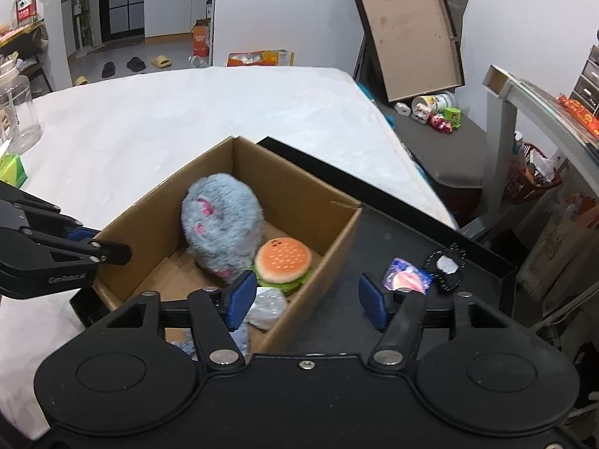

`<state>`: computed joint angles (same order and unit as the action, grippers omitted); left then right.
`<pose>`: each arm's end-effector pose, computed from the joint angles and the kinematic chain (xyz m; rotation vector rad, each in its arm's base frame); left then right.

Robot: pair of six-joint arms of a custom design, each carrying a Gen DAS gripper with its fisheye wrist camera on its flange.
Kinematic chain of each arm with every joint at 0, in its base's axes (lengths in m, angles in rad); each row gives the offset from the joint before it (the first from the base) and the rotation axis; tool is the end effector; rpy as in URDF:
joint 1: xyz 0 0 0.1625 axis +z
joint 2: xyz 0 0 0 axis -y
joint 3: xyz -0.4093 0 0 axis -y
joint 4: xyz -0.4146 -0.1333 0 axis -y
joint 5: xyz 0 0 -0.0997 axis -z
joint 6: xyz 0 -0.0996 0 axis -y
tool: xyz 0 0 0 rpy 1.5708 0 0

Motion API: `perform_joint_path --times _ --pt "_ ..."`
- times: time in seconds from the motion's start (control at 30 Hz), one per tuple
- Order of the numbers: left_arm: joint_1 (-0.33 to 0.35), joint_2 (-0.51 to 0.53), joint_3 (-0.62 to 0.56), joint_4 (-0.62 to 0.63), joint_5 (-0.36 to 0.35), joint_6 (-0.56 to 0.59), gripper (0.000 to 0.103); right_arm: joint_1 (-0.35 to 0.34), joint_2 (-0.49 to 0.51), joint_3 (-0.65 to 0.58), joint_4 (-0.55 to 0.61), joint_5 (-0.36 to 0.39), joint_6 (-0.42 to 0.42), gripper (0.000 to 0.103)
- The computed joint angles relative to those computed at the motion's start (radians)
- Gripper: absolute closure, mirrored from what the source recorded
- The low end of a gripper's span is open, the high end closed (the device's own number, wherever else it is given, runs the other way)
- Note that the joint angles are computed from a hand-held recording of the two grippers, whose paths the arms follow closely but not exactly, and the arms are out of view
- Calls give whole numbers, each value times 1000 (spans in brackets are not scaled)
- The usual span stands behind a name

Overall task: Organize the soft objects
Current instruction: 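Release the white bundle into the box beside the burger plush, then move the right tool to the purple tissue pack and grasp it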

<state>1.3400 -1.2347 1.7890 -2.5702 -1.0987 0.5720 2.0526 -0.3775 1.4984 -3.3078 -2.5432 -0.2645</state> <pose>0.0330 -0.6402 0.2935 0.8743 2.4176 -0.4677 0.3578 -0.5741 -0.0482 0.4405 -2.1020 0.7913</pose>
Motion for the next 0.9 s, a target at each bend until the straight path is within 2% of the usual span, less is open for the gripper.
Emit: perform_joint_path --times 0.17,0.47,0.63,0.8,0.9 --pt "-13 -1 13 -18 29 11 93 -13 -22 28 -59 15 -69 33" --pt "-44 5 43 -62 98 36 88 -52 -39 74 -205 69 -148 29" --pt "-58 20 43 -57 134 24 76 -86 -48 122 -269 125 -147 29" --pt "-73 28 55 -85 156 30 58 -120 -55 154 -304 157 -133 29" --pt "-84 37 64 -109 181 34 53 -142 -54 163 -343 168 -130 29"
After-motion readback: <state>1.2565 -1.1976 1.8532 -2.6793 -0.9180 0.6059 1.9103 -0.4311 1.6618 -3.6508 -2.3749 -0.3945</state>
